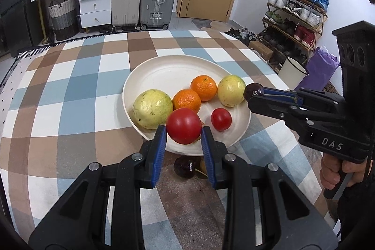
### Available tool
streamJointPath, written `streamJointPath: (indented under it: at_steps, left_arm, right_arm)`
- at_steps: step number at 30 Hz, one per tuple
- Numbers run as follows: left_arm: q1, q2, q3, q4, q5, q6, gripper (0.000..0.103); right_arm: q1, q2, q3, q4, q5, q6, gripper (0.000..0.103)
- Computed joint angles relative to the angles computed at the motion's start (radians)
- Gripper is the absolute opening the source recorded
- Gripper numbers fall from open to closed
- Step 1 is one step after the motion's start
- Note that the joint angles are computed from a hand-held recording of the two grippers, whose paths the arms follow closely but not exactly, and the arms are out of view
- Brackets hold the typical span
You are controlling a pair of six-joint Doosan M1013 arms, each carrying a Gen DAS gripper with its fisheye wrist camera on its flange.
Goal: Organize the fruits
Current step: 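Carry the tomato with the left tool while the right tool carries the cherry over the plate, then open the left tool in the plate while the right tool releases the cherry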
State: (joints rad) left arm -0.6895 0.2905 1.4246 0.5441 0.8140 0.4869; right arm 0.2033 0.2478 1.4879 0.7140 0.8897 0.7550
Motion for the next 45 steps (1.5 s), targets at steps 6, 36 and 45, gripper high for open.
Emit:
streamJointPath:
  at_steps: [6,36,45]
  left_arm:
    - [0.018,0.016,-0.005,-0.044,-0.003,0.035,0.027]
    - [0.064,0.06,-0.046,-0.097,0.006,0.085,0.027]
    - [0.031,0.028,-0.025,-0.016,0.041,0.011,0.073]
  right_arm:
    - [0.008,0.016,-0.008,-0.007,-0.009,0.007,0.028]
    - [0.04,0.063,-0.043,-0.074,-0.042,0.049,0.028]
    - [0.017,0.016,-0.006,-0.049,-0.078,0.046,0.062]
